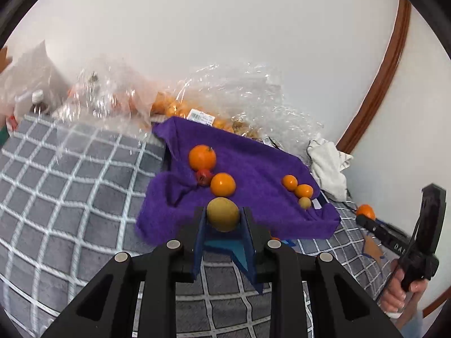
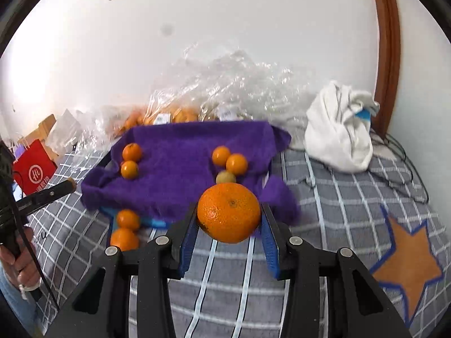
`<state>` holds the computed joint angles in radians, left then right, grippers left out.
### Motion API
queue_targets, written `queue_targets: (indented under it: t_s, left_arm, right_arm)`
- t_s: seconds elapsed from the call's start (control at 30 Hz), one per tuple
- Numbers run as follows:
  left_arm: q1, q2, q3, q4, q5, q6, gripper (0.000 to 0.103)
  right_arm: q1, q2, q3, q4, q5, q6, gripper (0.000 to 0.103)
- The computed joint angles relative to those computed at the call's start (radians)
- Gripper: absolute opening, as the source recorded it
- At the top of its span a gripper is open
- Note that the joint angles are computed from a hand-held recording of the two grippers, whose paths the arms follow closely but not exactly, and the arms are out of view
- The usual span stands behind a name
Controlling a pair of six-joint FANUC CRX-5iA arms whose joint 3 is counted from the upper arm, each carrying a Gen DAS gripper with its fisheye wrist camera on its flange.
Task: Organize fruits
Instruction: 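Lower the orange onto the towel with the right tool while the left lowers the yellow-green fruit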
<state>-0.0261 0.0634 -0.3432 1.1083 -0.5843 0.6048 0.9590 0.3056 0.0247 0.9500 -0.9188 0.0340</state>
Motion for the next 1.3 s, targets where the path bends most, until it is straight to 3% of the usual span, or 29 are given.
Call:
queue_targets:
  t_s: [0.17,0.3,0.47,0.6,0.87,1.1,1.3]
  left_arm:
    - [0.016,0.031,0.106,-0.155,-0.027,0.067,0.023]
    - [0.013,0.088,0.157,-0.156,-0.042,0.127,0.023]
    - [-0.002,0.172,0.251,-0.276,-0.039,0.272,0.023]
    - [-0.01,0.214,0.339,-0.441,-0.064,0.399,0.023]
    - [-0.029,0.239,0.38,-0.542,-0.082,0.432,0.023]
    - [-0.018,0.263,0.396,-0.508,-0.138,0.428,0.024]
    - [-0.028,0.261,0.396,-0.544,-0.113,0.43,0.024]
  right_arm:
    - [-0.015,0.022,0.049,-0.009,-0.022,0.052,0.042]
    - [-0.035,0.042,0.069,-0.018,0.005,0.058,0.042]
    - [-0.068,0.086,0.114,-0.071,0.037,0.102,0.042]
    - [-0.088,0.111,0.129,-0.104,0.049,0.108,0.042]
    - [-0.105,0.119,0.103,-0.125,0.103,0.096,0.042]
    - [-0.102,0.122,0.091,-0.096,0.104,0.079,0.042]
    - [-0.108,0.103,0.057,-0.077,0.147,0.05,0.045]
